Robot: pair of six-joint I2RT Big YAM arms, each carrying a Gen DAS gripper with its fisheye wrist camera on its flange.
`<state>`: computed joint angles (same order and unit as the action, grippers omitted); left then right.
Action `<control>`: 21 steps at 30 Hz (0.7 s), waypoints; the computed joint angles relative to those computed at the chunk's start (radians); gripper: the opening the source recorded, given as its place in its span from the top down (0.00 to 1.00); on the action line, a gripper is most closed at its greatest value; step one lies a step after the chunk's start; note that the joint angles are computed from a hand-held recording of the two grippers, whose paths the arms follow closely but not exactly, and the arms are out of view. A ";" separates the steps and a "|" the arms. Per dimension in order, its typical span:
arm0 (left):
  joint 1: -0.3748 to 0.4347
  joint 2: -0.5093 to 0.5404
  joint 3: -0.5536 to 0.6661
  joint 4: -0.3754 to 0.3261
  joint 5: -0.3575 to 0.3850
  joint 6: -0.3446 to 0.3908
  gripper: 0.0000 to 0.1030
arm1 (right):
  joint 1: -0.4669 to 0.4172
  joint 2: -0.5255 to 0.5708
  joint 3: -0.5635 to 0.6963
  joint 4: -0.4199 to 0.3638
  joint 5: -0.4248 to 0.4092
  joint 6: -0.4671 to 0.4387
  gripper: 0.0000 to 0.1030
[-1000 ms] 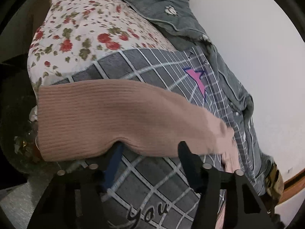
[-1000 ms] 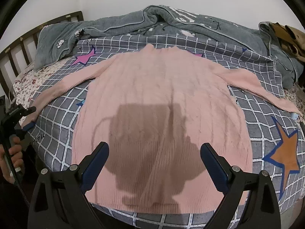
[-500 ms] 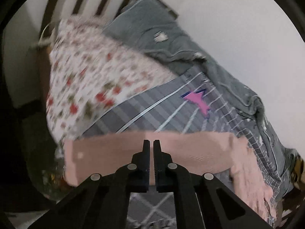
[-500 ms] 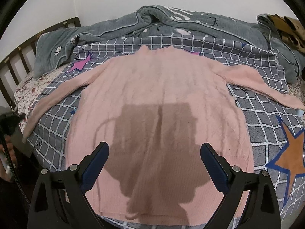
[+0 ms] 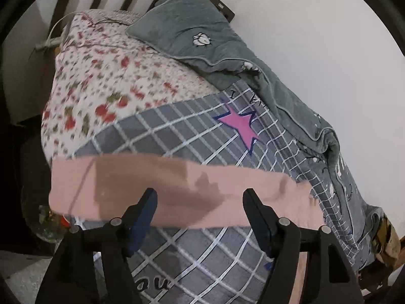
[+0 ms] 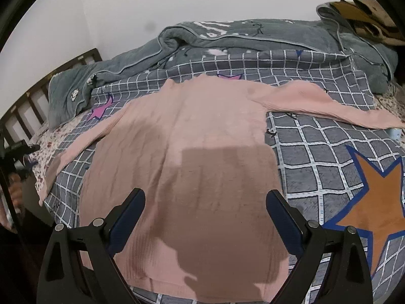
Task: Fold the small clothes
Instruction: 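Roll the left tool and grasp the sleeve nearest it, then carry the held sleeve across the sweater body with the left tool, then open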
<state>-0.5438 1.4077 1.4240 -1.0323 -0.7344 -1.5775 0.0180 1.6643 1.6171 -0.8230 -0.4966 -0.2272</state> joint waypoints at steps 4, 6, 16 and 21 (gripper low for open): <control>-0.015 -0.013 -0.062 0.038 0.042 -0.041 0.34 | 0.008 0.000 -0.004 0.011 0.010 -0.004 0.07; -0.013 -0.042 -0.127 0.107 0.073 -0.067 0.34 | 0.016 -0.001 -0.007 0.010 0.009 -0.005 0.07; 0.027 -0.125 -0.345 0.436 0.157 -0.082 0.35 | 0.081 -0.026 -0.024 -0.011 0.096 -0.016 0.07; 0.047 -0.172 -0.419 0.532 0.135 -0.097 0.35 | 0.118 -0.047 -0.039 -0.014 0.153 -0.022 0.07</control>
